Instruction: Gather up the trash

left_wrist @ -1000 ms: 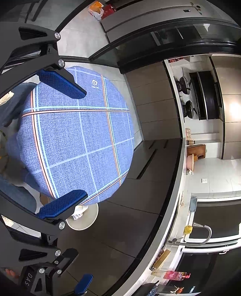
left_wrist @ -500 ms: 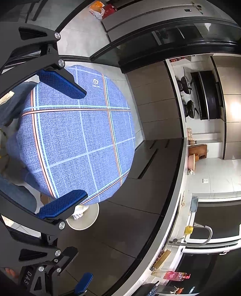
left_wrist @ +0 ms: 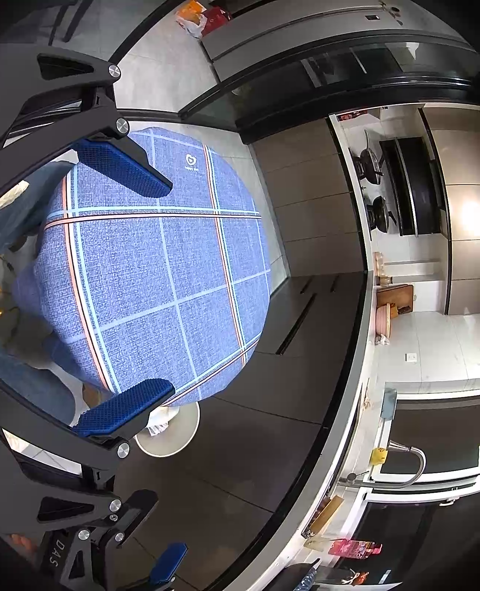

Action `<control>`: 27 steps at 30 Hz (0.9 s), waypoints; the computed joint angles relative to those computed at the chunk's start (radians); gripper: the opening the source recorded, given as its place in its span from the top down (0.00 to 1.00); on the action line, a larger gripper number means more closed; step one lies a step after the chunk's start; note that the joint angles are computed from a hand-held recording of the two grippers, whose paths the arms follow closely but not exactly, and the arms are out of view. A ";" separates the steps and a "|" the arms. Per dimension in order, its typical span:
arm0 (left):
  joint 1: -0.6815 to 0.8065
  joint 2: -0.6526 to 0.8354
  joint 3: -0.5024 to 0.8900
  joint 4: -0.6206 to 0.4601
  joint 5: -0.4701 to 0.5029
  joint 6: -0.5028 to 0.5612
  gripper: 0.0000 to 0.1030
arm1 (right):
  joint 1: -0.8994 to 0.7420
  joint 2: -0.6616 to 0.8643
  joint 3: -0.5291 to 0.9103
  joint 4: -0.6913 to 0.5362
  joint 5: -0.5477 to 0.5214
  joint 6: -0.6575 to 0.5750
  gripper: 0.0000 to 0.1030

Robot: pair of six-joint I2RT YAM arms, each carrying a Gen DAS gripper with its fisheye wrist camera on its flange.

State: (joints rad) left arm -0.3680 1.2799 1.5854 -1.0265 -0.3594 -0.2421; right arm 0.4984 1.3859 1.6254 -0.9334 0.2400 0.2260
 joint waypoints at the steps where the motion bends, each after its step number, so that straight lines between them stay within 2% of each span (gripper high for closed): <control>1: -0.001 0.001 0.002 -0.001 0.000 0.000 0.08 | 0.001 0.001 0.001 -0.001 0.000 0.001 0.03; 27: 0.005 0.007 0.007 -0.002 0.009 0.001 0.08 | 0.031 -0.004 -0.009 -0.006 0.031 0.030 0.03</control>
State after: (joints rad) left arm -0.3633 1.2871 1.5919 -1.0288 -0.3506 -0.2406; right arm 0.5296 1.3823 1.6168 -0.9389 0.2710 0.2558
